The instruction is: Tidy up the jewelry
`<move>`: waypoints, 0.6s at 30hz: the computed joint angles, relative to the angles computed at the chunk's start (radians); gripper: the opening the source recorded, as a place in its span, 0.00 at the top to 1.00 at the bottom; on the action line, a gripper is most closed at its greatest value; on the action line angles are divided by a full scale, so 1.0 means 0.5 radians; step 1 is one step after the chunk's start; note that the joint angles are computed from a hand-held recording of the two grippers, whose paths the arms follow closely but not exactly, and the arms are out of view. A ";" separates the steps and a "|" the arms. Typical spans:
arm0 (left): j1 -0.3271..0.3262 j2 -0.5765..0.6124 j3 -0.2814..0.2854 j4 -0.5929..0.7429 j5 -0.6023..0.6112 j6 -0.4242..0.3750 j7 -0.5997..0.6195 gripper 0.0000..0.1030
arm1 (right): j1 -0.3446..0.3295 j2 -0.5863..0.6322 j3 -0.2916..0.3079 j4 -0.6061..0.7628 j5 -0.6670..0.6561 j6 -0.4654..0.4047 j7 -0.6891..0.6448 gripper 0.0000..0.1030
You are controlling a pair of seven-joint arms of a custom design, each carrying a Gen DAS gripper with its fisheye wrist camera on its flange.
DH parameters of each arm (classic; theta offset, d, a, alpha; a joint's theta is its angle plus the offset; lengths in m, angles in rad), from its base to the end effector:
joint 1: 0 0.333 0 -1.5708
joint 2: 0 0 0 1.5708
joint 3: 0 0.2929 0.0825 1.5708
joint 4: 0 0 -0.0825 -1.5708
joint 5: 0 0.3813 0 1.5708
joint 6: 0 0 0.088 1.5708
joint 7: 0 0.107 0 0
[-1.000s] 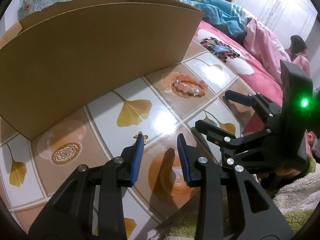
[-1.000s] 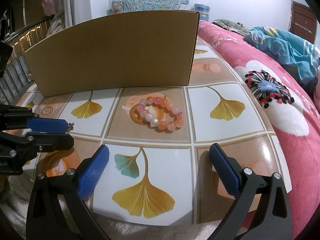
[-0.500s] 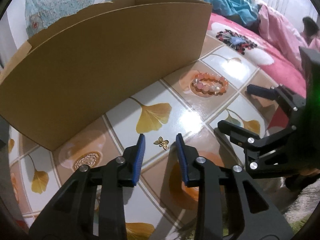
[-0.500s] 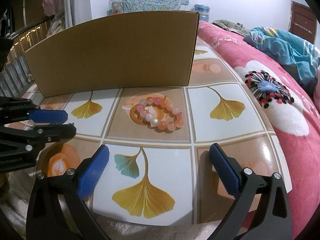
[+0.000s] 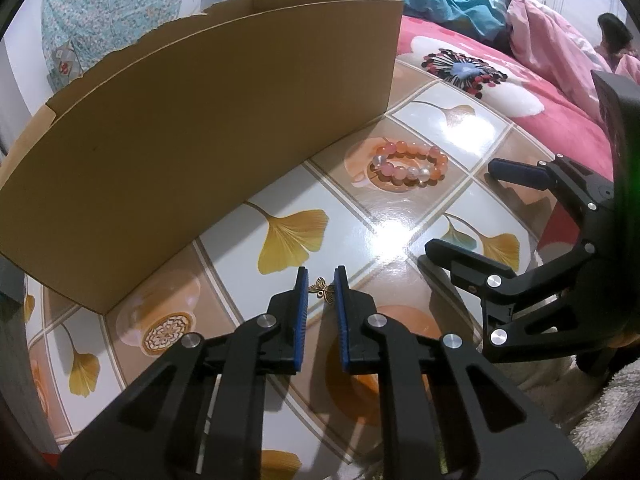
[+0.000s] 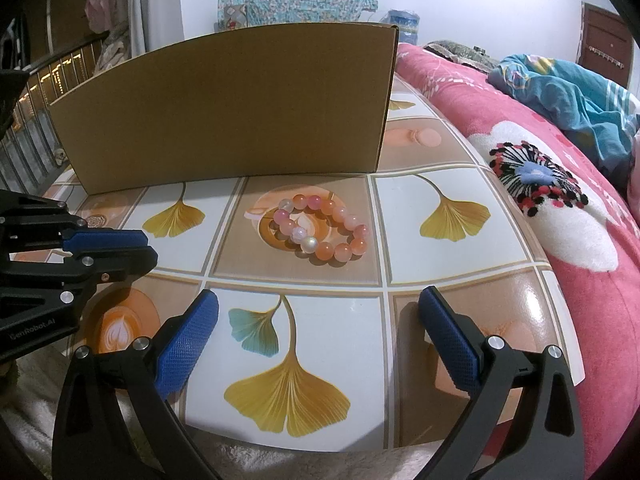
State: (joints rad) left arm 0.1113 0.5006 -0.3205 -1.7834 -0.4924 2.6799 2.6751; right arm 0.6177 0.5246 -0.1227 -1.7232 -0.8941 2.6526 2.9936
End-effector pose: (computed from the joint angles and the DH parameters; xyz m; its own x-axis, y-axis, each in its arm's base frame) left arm 0.6679 -0.1048 0.3084 -0.7454 -0.6666 -0.0068 -0.5515 0.6223 -0.5556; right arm 0.5868 0.3515 0.2999 -0.1726 -0.9850 -0.0001 -0.7454 0.1307 -0.6537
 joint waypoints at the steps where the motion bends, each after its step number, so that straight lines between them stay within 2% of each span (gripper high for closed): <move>1: 0.003 0.001 -0.002 0.002 -0.001 -0.002 0.003 0.88 | 0.001 -0.001 -0.001 0.000 0.000 0.000 0.001 0.06; 11: 0.034 -0.012 -0.008 0.001 -0.060 -0.018 0.023 0.88 | 0.003 -0.002 -0.001 -0.002 0.000 0.000 -0.001 0.06; 18: 0.055 -0.023 -0.004 0.002 -0.128 -0.001 0.015 0.88 | -0.053 -0.006 0.048 -0.001 0.111 0.015 -0.172 0.06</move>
